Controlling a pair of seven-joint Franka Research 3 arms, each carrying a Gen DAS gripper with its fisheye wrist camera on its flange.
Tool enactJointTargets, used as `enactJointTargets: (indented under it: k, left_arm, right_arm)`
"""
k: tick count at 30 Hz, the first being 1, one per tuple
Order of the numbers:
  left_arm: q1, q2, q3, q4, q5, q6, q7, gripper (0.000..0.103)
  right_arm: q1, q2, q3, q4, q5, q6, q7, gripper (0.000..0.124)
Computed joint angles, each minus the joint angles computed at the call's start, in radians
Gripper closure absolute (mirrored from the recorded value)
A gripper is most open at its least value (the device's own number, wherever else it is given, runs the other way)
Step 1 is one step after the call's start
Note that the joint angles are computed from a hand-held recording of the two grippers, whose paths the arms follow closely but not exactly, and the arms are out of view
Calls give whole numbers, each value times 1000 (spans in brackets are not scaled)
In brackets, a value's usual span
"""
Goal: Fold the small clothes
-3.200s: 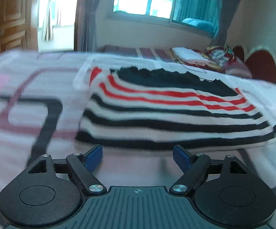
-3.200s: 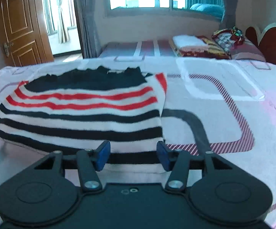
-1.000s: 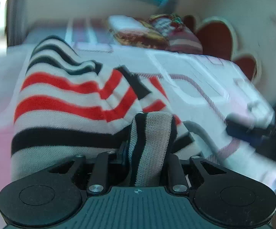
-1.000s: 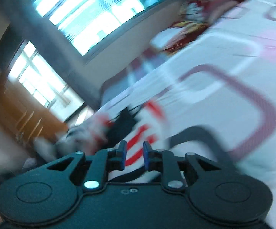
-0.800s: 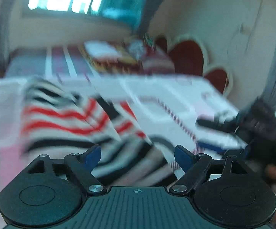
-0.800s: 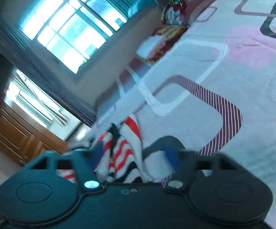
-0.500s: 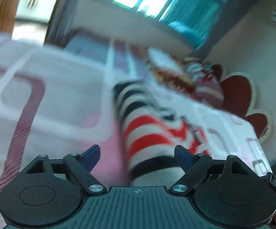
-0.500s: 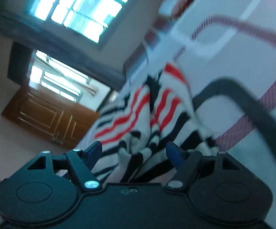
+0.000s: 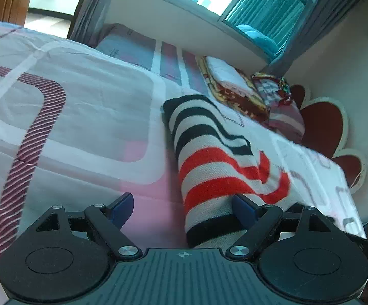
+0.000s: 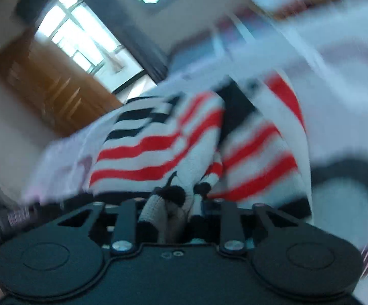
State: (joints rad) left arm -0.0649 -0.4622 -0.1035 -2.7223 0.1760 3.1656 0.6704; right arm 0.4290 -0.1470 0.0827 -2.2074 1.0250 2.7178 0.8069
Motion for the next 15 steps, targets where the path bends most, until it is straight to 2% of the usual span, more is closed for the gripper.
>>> enactJointTargets:
  k: [1,3,5,7,9,11,14,15]
  left_arm:
    - [-32,12,26,5,-11,5,5,19]
    - [-53,24,32,18,-16,13,11,19]
    - [-3,40,-41,56,16,-18,11,19]
    - [42,62,-114,105,58,-86,-4,19]
    - [32,92,-126,138,87,-134,-1,19]
    - [75,113,-174,146,150,-125,-71,15]
    - [33,108,-134,146,133,-134,-74,15]
    - [30,101,-131,150,140,-147,-74,15]
  right_arm:
    - [10,-18,12,-12,-9,57,-63,100]
    - [36,-65,19,-43,-7,146,-155,100]
    - [55,-95,1,-57,7,181,-191,100]
    - [50,-110,-16,-73,-9,186,-161,100]
    - [20,-107,-14,-110,-72,188,-67,100]
    - [-3,-40,-17,-101,-120,184,43,100]
    - [23,-33,-42,-115,6,193,-12,100]
    - [20,-39,-40,-114,10,191,-5,100]
